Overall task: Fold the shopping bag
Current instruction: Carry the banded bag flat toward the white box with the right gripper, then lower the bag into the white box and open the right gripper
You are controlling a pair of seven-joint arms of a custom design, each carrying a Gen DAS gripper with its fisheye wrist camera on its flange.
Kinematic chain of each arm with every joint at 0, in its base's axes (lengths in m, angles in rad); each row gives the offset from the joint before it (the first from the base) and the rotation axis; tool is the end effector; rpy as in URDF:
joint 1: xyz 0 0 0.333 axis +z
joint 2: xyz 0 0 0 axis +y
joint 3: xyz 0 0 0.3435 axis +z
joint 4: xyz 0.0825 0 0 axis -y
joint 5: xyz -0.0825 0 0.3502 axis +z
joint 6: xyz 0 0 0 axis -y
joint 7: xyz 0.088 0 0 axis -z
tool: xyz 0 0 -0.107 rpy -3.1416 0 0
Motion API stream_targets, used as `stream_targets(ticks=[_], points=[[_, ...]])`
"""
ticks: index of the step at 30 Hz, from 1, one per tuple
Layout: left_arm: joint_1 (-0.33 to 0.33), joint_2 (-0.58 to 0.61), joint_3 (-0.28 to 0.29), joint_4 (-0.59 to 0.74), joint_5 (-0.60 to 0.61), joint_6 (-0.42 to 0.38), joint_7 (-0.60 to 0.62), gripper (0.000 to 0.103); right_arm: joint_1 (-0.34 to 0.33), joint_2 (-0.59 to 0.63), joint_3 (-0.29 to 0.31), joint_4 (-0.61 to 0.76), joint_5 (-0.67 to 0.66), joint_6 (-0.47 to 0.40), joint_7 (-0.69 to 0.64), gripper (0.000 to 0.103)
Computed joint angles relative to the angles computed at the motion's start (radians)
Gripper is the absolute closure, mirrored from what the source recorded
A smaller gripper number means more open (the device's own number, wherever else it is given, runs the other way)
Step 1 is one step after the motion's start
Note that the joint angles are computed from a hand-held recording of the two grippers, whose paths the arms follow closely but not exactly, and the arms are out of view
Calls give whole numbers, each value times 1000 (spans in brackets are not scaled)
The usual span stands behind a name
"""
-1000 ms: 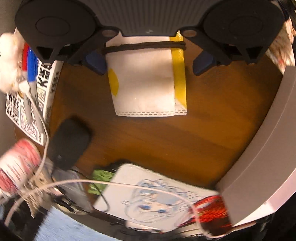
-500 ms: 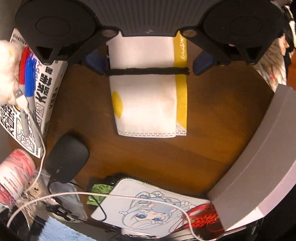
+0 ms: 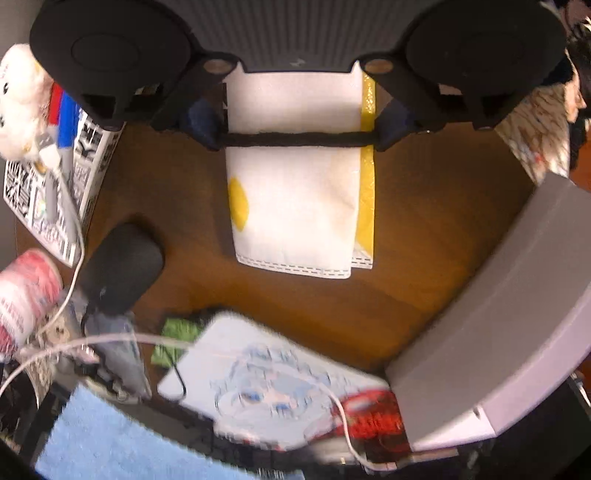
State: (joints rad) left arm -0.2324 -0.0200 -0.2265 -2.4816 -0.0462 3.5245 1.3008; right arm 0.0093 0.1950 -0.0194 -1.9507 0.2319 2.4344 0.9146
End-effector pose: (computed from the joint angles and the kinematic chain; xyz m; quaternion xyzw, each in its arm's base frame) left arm 0.4471 -0.2154 0.4822 -0.5661 0.6504 -0.4629 0.2056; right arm 0.6011 -0.0048 0.4554 -0.8461 0.5063 -0.0914 0.1391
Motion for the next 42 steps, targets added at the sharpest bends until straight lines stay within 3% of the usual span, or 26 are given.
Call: stream_targets(ticks=[3, 6, 10, 14, 18, 23, 27, 31, 36, 42], points=[[17, -43, 61, -49, 186, 46, -162, 3, -1, -26, 20, 27, 63, -3, -40, 17], [47, -99, 59, -113, 168, 99, -153, 3, 10, -65, 42, 66, 154, -10, -116, 17], [139, -179, -79, -192, -147, 141, 56, 2, 51, -95, 73, 144, 298, -10, -267, 17], [294, -245, -324, -212, -584, 157, 357, 1, 109, -48, 107, 274, 399, -66, -372, 16], [326, -292, -384, -235, -773, 160, 481, 1, 191, 79, 137, 416, 292, -110, -351, 16], [373, -318, -458, -238, -992, 143, 635, 1, 309, 342, 115, 695, -2, -263, -199, 16], [319, -315, -398, -261, -1018, 150, 649, 1, 367, 536, 92, 912, -167, -387, -171, 16], [262, -294, -327, -269, -1007, 163, 648, 1, 383, 625, 95, 985, -223, -394, -212, 16], [201, -258, -236, -258, -970, 157, 614, 1, 396, 660, 88, 1001, -272, -372, -294, 14], [169, -247, -186, -273, -904, 165, 555, 1, 382, 663, 90, 1016, -265, -360, -316, 12]])
